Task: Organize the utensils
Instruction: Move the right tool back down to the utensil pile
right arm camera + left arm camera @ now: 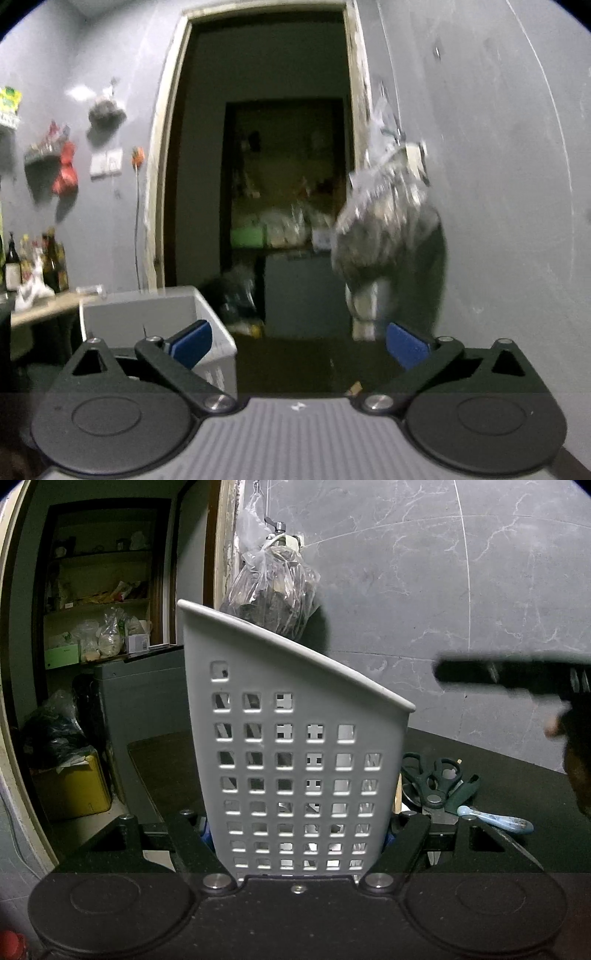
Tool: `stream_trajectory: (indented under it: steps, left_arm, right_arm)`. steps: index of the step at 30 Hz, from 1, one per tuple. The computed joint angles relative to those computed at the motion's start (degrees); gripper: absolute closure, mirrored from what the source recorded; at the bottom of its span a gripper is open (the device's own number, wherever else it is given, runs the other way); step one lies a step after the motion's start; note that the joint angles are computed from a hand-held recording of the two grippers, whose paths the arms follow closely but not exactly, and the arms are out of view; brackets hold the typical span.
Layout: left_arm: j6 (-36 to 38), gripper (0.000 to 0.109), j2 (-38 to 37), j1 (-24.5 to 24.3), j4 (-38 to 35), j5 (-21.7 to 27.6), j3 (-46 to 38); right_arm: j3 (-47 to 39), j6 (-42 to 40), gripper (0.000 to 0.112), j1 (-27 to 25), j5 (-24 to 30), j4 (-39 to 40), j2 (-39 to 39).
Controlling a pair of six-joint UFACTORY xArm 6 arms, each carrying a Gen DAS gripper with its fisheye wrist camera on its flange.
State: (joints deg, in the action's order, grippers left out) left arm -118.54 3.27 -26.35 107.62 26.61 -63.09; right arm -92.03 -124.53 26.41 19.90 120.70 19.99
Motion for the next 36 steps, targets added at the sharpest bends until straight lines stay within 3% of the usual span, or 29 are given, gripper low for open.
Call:
stream_trajectory:
  steps: [7, 14, 18, 21, 24, 26, 31, 36]
  left_arm:
    - [0.05, 0.033, 0.04, 0.03, -0.02, -0.06, -0.05]
    - [0.04, 0.033, 0.08, 0.04, -0.05, -0.08, -0.11]
    - [0.09, 0.033, 0.09, 0.02, -0.07, -0.05, -0.12]
    - [0.02, 0.033, 0.05, 0.03, 0.02, -0.05, -0.06]
    - [0.08, 0.033, 0.09, 0.04, -0.01, -0.06, -0.11]
    - [0.13, 0.033, 0.15, 0.01, -0.06, -0.02, -0.17]
    - [0.07, 0.033, 0.09, 0.03, -0.04, -0.06, -0.12]
    - [0.02, 0.033, 0.11, 0.03, 0.02, -0.04, -0.11]
  right_arm:
    - [8.01, 22.55, 0.01, -0.54, -1.53, -24.21, -2.73]
    - [13.73, 32.43, 0.01, -0.88, -4.1, -36.98, -4.28]
    - [14.47, 47.01, 0.01, -1.88, -5.04, -48.53, -3.23]
    - [13.48, 54.64, 0.011, -3.96, -1.59, -50.64, -2.19]
    - [12.1, 57.71, 0.024, -5.98, 2.42, -48.96, -1.32]
    - [11.84, 58.89, 0.049, -6.27, 2.88, -50.44, -1.2]
    - [14.15, 59.71, 0.086, -5.52, 0.84, -53.84, -2.7]
    - [17.52, 60.0, 0.09, -4.58, 1.78, -56.55, -5.87]
